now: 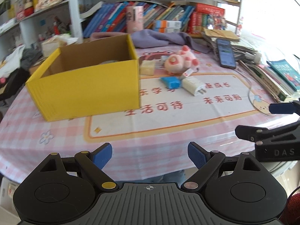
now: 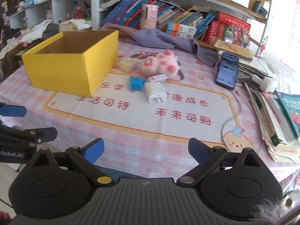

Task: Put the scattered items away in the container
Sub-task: 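Approach and grasp the white charger with the right tool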

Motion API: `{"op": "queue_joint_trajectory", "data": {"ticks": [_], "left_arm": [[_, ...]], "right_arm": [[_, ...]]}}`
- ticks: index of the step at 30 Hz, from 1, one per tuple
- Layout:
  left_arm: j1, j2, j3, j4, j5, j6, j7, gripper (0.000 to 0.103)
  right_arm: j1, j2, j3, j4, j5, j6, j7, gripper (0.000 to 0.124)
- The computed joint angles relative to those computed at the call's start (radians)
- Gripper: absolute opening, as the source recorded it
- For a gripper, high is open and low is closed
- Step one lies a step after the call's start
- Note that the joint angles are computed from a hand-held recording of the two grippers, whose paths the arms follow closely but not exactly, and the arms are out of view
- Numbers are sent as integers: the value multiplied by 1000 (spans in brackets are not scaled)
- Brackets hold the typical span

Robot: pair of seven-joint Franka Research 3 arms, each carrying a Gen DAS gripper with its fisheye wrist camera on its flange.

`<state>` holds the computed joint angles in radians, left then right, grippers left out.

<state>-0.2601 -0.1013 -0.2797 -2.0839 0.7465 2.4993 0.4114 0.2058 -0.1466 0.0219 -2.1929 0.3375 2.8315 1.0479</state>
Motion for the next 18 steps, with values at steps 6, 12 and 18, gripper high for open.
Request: {"op": "queue_joint_trajectory", "data": {"ticks": [6, 12, 18], "left_arm": [[-5, 55, 9, 42, -7, 47, 48, 83], [-15, 97, 21, 85, 13, 58, 64, 81], [-29, 155, 34, 150, 4, 38, 100, 81]], "right_arm": [[-15, 27, -10, 29, -3, -10, 19, 83], [-20, 67, -14, 74, 13, -35, -7, 80], [-31, 120, -16, 139, 34, -58, -36, 80]]}}
